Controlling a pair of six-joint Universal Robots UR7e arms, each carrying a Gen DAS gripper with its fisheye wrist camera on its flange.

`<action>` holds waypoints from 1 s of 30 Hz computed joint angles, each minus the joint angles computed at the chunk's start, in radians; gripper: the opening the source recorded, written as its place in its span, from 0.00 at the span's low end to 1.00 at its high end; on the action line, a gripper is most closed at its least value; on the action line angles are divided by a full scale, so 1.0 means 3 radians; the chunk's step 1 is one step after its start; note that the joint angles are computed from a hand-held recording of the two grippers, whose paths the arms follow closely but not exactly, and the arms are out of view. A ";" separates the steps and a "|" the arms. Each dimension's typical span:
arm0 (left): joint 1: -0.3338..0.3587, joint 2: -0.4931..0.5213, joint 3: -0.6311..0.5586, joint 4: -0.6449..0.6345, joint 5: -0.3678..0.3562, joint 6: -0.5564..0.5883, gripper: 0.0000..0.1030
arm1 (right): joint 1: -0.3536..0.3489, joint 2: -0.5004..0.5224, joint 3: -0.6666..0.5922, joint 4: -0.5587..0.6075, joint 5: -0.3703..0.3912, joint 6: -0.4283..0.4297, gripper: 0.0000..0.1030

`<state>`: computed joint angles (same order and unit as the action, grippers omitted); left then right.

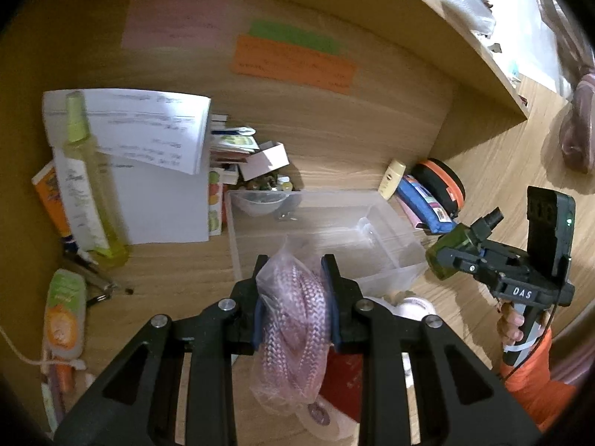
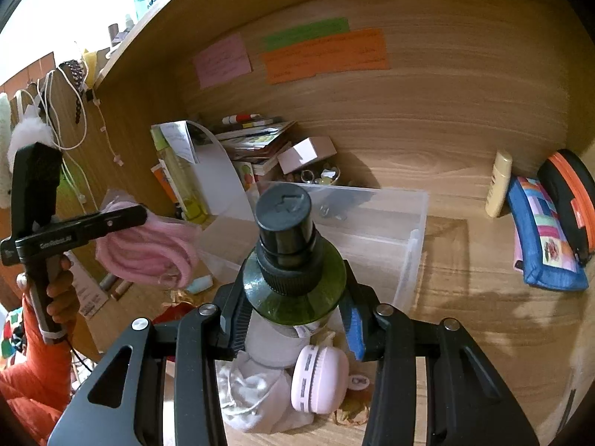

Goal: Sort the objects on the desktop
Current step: 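Lift and carry the spray bottle and bagged cord over the clear plastic bin, then lower both held items into the bin and open both grippers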

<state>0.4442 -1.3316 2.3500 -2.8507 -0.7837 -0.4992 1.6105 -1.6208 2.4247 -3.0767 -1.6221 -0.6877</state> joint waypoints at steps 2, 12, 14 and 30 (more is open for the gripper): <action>0.0055 0.0075 -0.0073 -0.0028 -0.0048 0.0057 0.26 | 0.0017 0.0050 -0.0040 0.0005 -0.0024 0.0008 0.37; 0.0288 0.0347 -0.0389 -0.0186 -0.0245 0.0369 0.26 | 0.0037 0.0296 -0.0295 0.0143 -0.0064 0.0081 0.37; 0.0332 0.0405 -0.0465 -0.0187 -0.0241 0.0424 0.26 | 0.0045 0.0365 -0.0351 0.0157 -0.0092 0.0096 0.37; 0.0744 0.0961 -0.1029 0.0107 -0.0222 0.0526 0.28 | 0.0079 0.0865 -0.0766 0.0339 -0.0543 0.0166 0.37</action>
